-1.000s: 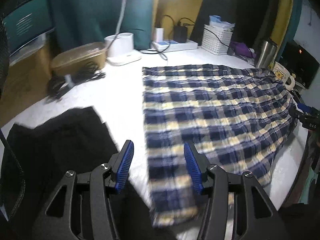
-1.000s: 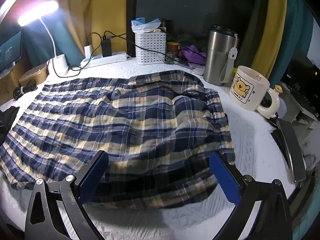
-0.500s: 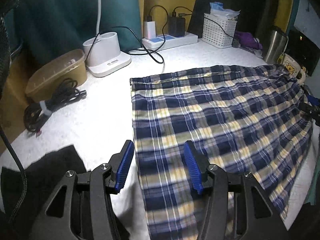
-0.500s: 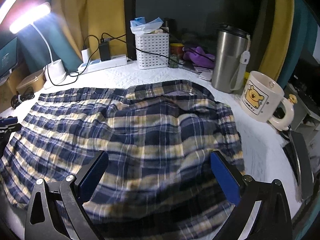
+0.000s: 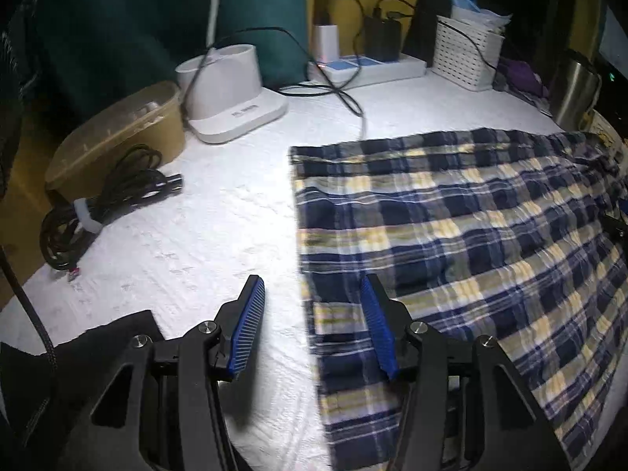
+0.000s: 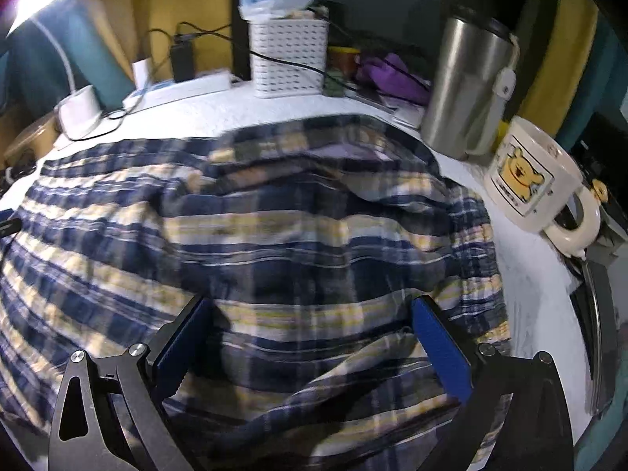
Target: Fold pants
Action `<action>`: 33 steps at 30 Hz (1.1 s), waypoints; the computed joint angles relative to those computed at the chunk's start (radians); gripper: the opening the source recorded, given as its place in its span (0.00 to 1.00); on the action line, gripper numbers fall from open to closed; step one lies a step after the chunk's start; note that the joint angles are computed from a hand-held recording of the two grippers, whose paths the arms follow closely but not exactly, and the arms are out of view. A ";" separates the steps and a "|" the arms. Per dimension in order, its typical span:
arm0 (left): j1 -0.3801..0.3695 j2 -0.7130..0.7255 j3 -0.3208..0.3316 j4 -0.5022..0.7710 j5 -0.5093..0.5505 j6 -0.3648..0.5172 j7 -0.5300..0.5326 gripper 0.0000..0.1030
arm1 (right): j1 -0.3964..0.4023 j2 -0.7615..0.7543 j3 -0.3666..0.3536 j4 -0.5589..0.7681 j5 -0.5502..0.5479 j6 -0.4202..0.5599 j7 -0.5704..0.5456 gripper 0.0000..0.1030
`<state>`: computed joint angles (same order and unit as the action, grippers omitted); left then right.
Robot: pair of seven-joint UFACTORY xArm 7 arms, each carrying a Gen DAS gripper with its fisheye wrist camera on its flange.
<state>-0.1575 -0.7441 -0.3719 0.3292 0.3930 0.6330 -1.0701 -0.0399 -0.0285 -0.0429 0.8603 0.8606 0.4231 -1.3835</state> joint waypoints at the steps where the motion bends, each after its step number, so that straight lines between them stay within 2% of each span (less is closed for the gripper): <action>1: 0.004 -0.002 0.001 -0.006 0.001 -0.006 -0.005 0.50 | -0.002 0.009 -0.002 0.008 0.001 -0.005 0.009 0.98; 4: 0.001 -0.004 0.008 -0.005 -0.004 0.005 0.003 0.50 | -0.010 0.008 -0.001 0.017 -0.018 0.010 0.032 0.98; 6: -0.001 0.014 0.011 0.025 -0.013 0.047 0.017 0.49 | -0.011 -0.008 -0.002 0.024 -0.022 0.031 0.046 0.98; 8: 0.004 0.015 0.009 0.049 -0.001 0.059 0.021 0.48 | -0.005 -0.043 -0.008 0.025 0.021 0.057 0.018 0.98; 10: 0.006 0.020 0.013 0.074 0.013 0.034 0.034 0.48 | 0.008 -0.068 -0.016 0.021 0.057 0.066 -0.012 0.98; 14: 0.024 0.106 0.023 0.140 0.043 -0.079 0.086 0.48 | 0.042 -0.082 -0.019 0.043 0.080 0.096 -0.026 0.98; 15: 0.030 0.130 0.022 0.154 0.050 -0.101 0.098 0.48 | 0.050 -0.077 -0.016 0.050 0.077 0.098 -0.022 0.92; 16: 0.042 0.171 0.023 0.176 0.064 -0.142 0.113 0.48 | 0.058 -0.066 -0.010 0.063 0.074 0.101 -0.019 0.82; 17: 0.048 0.206 0.026 0.193 0.068 -0.165 0.127 0.48 | 0.065 -0.044 -0.003 0.081 0.063 0.107 -0.003 0.78; 19: 0.064 0.285 0.029 0.233 0.078 -0.205 0.139 0.48 | 0.070 -0.006 0.012 0.115 0.023 0.119 0.055 0.64; 20: 0.065 0.317 0.037 0.246 0.077 -0.229 0.144 0.48 | 0.070 0.014 0.019 0.134 0.010 0.132 0.081 0.61; 25: 0.077 0.456 0.051 0.328 0.103 -0.299 0.114 0.49 | 0.069 0.109 0.064 0.195 -0.075 0.113 0.194 0.60; 26: 0.075 0.487 0.058 0.346 0.106 -0.305 0.106 0.49 | 0.073 0.137 0.073 0.212 -0.112 0.097 0.240 0.60; 30: 0.043 0.551 0.094 0.379 0.127 -0.288 0.101 0.49 | 0.056 0.194 0.106 0.255 -0.161 0.081 0.309 0.60; 33: 0.049 0.582 0.109 0.386 0.223 -0.308 0.036 0.49 | 0.050 0.209 0.130 0.260 -0.182 0.038 0.317 0.60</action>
